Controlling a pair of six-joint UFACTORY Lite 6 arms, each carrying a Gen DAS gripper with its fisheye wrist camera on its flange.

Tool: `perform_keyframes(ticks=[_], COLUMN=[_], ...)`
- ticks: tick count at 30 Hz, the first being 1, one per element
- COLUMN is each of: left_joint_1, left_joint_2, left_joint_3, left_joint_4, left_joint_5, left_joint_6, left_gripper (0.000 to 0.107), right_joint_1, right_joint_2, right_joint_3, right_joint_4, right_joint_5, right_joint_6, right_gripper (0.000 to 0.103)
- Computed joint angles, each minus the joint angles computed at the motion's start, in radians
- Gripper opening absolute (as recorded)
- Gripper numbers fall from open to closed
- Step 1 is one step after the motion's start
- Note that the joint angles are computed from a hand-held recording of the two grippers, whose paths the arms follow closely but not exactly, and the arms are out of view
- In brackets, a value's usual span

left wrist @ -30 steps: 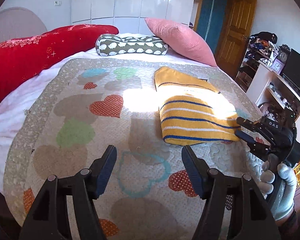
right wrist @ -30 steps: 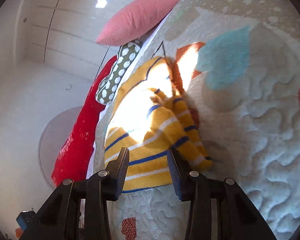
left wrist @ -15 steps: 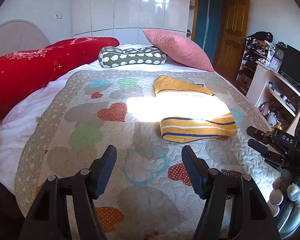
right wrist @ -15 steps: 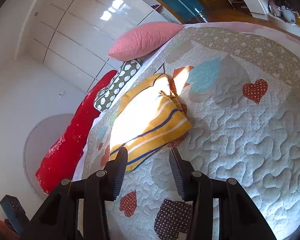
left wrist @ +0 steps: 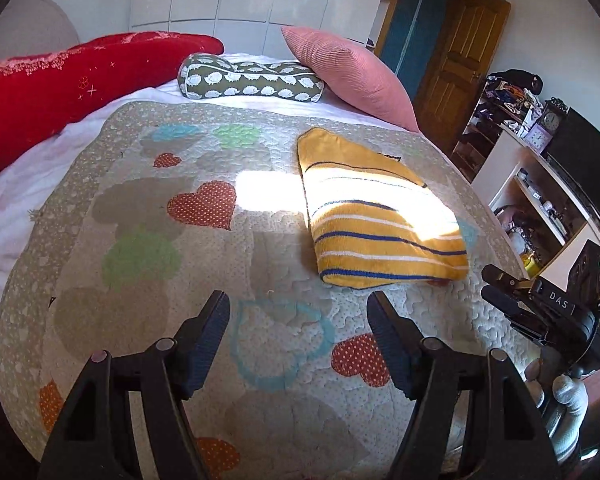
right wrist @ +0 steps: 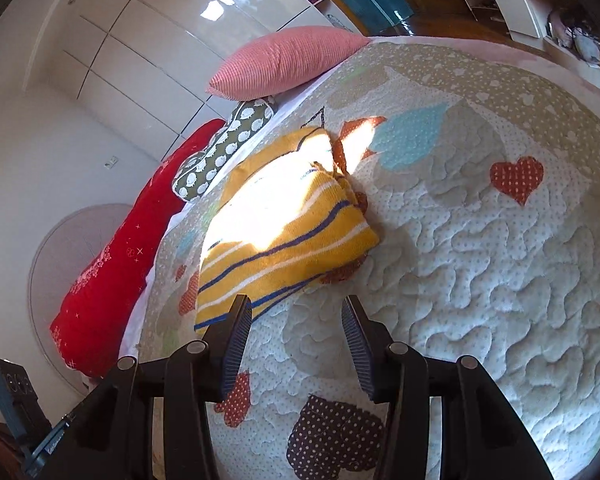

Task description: Fold small clothes

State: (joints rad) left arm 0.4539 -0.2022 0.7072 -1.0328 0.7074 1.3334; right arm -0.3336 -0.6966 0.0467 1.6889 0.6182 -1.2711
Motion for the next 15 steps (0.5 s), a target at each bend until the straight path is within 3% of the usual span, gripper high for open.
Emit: perform_keyframes(ticks=[5, 8, 15], left_joint_1=[-0.118, -0.189, -0.293], left_joint_2=[0.441, 0.727, 1.322], left_joint_3=[0.411, 0.722, 1.455], left_joint_4=[0.077, 0.151, 0.184], left_joint_5=[0.012, 0.109, 0.334], left_joint_6=[-0.167, -0.318, -0.601], left_gripper=[0.072, 0.073, 0.074], right_joint_1=[-0.122, -0.118, -0.071], right_joint_2=[0.494, 0.744, 1.236], right_joint_3=[0.328, 0.543, 1.014], right_joint_4=[0.024, 0.039, -0.005], right_joint_5=[0.117, 0.131, 0.201], right_joint_6=[-0.2, -0.235, -0.103], right_gripper=[0.06, 0.065, 0.065])
